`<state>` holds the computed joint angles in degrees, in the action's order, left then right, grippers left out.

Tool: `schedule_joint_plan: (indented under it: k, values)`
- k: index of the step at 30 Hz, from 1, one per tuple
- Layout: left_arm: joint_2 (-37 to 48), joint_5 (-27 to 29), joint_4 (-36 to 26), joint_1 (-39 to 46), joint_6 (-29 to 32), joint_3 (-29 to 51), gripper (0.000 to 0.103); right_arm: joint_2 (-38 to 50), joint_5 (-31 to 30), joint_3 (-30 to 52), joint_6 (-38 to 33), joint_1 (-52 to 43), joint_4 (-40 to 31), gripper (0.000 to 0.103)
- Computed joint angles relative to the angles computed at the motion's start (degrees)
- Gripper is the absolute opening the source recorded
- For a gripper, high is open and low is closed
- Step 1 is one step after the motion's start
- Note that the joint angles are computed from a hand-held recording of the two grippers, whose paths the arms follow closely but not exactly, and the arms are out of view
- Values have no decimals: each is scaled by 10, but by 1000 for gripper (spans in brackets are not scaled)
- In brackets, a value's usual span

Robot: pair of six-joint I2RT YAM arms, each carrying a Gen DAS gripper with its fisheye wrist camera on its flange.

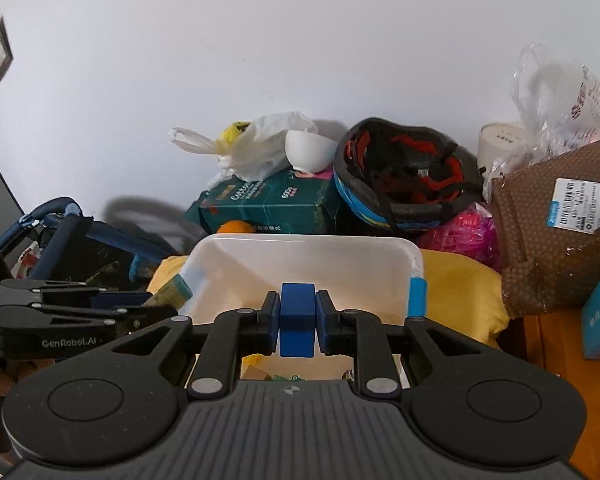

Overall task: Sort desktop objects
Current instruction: 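Carry both held pieces over the white bin and open both tools, then grasp the white toy car with the left tool while the right tool grasps the green brick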

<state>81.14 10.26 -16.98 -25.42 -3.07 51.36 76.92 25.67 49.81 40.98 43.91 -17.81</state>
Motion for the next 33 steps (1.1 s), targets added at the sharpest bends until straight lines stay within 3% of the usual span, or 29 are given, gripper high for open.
schedule_joint_plan:
  k: [9,11,12,13,15,18,21,23,26,30,33]
  values:
    - [39,-23,-10,-17,13,39,40,51,-40,24,-7,-41,-1,21]
    - [38,-35,-4,-20,11,34,48,59,-39,27,-5,-46,-3,22]
    - [36,-43,-1,-22,12,29,55,63,-36,30,-2,-48,-7,26]
    - [29,-51,7,-23,16,18,56,66,-27,31,2,-47,-10,42]
    - [8,-56,20,-21,25,-14,56,60,-14,17,5,-42,0,61]
    - [-75,-37,64,-9,41,-123,56,32,-4,-25,17,-17,25,58]
    - [-184,-18,101,0,38,-262,56,0,63,-89,59,79,50,54]
    - [-246,-19,104,-7,23,-345,56,9,107,-132,113,161,57,49]
    - [-307,-41,109,-53,-15,-437,56,102,138,-147,241,272,42,46]
    - [-244,-65,183,-115,-53,-485,56,236,129,-121,345,348,48,45]
    - [-156,-86,265,-148,-66,-486,54,276,133,-102,355,352,50,45]
